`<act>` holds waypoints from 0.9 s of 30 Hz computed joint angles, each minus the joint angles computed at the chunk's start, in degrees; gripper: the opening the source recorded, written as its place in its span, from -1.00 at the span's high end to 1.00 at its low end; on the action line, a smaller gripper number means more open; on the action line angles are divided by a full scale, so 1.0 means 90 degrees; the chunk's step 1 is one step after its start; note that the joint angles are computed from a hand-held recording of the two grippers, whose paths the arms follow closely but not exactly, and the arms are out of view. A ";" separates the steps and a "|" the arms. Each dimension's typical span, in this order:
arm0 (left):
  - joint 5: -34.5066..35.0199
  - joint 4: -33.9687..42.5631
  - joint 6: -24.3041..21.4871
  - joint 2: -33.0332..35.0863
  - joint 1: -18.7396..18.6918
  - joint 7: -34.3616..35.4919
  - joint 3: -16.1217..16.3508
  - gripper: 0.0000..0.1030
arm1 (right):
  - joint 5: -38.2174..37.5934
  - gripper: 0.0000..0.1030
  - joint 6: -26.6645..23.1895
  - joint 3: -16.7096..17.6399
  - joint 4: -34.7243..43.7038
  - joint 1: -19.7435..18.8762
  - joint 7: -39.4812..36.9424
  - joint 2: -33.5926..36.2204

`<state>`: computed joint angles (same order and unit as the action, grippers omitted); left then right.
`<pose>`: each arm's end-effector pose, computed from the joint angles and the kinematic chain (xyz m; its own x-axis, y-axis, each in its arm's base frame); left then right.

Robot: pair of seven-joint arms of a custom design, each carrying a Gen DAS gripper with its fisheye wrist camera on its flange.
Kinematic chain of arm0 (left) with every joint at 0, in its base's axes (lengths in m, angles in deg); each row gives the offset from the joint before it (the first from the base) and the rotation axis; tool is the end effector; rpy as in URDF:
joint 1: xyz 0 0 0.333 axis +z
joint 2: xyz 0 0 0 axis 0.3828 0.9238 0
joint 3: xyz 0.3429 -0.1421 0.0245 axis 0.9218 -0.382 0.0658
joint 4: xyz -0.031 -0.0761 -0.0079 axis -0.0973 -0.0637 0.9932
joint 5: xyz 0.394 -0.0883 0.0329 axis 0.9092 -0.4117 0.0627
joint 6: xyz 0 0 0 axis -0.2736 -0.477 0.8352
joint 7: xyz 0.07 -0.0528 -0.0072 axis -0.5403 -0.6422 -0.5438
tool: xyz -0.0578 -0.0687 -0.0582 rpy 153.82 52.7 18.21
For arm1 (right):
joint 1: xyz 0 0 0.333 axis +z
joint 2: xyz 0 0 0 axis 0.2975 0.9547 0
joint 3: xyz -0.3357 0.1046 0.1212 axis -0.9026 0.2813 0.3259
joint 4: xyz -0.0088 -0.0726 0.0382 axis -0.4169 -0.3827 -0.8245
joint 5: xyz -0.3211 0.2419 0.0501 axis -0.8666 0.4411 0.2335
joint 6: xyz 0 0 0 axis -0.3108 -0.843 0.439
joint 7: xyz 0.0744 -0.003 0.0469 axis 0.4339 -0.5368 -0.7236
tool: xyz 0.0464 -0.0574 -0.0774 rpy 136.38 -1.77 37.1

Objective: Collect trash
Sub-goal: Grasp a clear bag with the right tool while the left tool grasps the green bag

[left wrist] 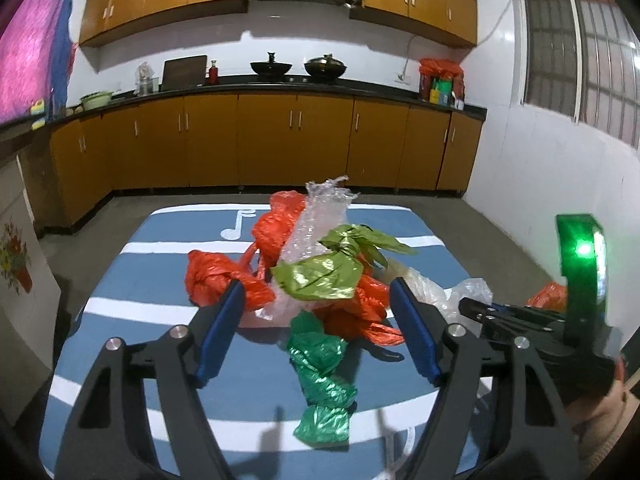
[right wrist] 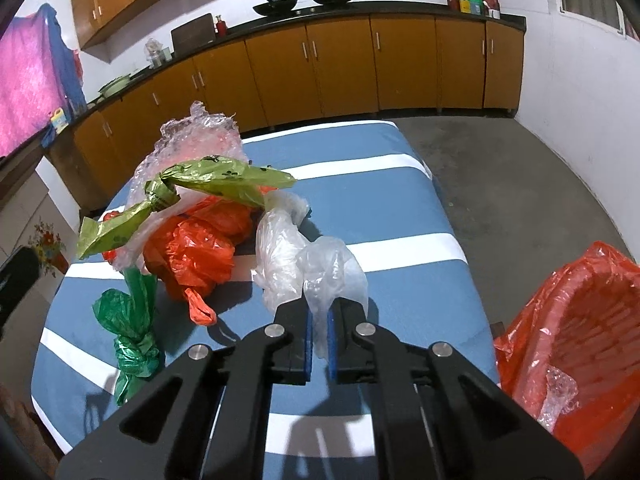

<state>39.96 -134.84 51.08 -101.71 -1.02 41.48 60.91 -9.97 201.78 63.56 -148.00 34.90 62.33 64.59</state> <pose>0.3381 -0.3316 0.4900 0.3967 -0.9159 0.0617 -0.4321 -0.2456 -0.8678 0.4868 0.1271 0.4421 0.5355 -0.8260 -0.1758 -0.6522 -0.2723 -0.7074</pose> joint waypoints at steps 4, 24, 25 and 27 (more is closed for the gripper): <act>-0.0060 0.0226 0.0035 0.0356 0.0052 0.0437 0.0120 -0.10 | -0.0067 0.88 -0.0044 -0.0018 0.0007 -0.0023 0.0072 0.0005; -0.0053 0.0039 0.1776 0.0492 0.0551 0.0909 0.0593 0.96 | -0.0077 0.88 -0.0109 -0.0041 0.0039 -0.0081 0.0169 0.0047; -0.0029 -0.0002 0.1857 0.0446 0.0576 0.0824 0.0587 0.96 | -0.0046 0.88 -0.0134 -0.0054 0.0029 -0.0090 0.0136 0.0025; 0.0063 -0.0096 0.1973 0.0315 0.0616 0.0646 0.0552 0.96 | 0.0009 0.88 -0.0165 -0.0075 0.0003 -0.0108 0.0071 -0.0029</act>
